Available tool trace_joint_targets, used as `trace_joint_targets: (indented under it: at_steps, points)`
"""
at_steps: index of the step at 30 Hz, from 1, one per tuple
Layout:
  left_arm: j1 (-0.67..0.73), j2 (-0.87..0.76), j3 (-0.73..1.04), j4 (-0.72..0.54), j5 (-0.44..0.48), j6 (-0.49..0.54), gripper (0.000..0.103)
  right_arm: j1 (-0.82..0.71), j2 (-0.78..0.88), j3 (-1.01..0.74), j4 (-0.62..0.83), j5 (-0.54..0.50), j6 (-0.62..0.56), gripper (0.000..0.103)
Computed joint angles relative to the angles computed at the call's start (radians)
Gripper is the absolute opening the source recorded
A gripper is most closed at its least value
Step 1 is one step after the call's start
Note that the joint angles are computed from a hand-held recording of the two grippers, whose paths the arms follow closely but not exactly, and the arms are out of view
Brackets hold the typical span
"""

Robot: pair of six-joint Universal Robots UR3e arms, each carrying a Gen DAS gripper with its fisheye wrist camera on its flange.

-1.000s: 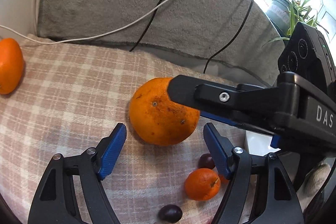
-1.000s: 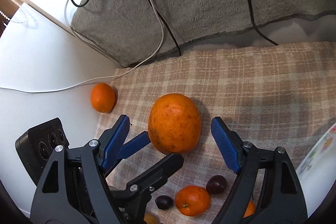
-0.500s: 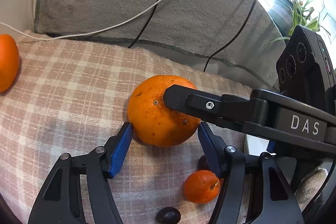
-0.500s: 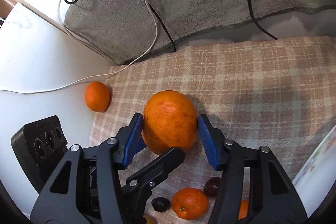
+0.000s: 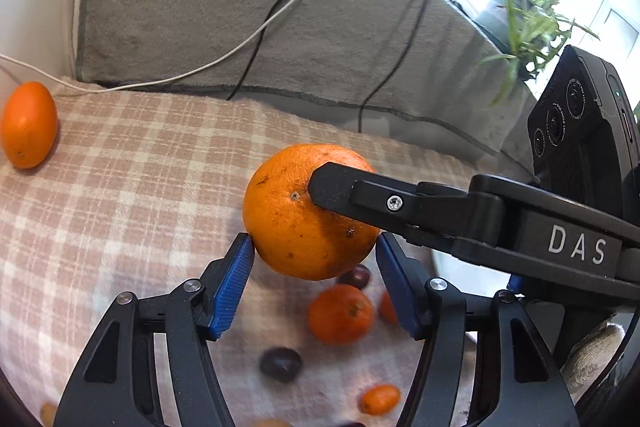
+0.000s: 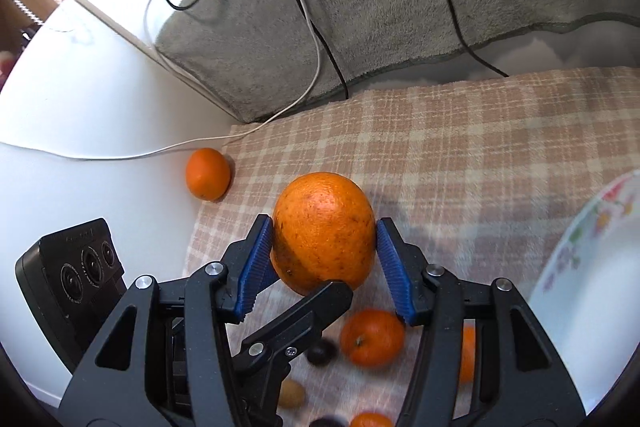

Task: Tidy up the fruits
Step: 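Lift the large orange with the left tool and carry it to the plate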

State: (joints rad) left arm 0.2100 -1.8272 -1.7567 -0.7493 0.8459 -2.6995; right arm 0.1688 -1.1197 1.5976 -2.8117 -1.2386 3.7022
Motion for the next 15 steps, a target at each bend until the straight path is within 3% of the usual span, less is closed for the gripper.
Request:
trace_joint_targets:
  at_steps: [15]
  points:
    - [-0.053,0.29,-0.278,0.023,-0.045,0.014,0.063,-0.023,-0.417,0.464,-0.106,-0.07,-0.046,0.056]
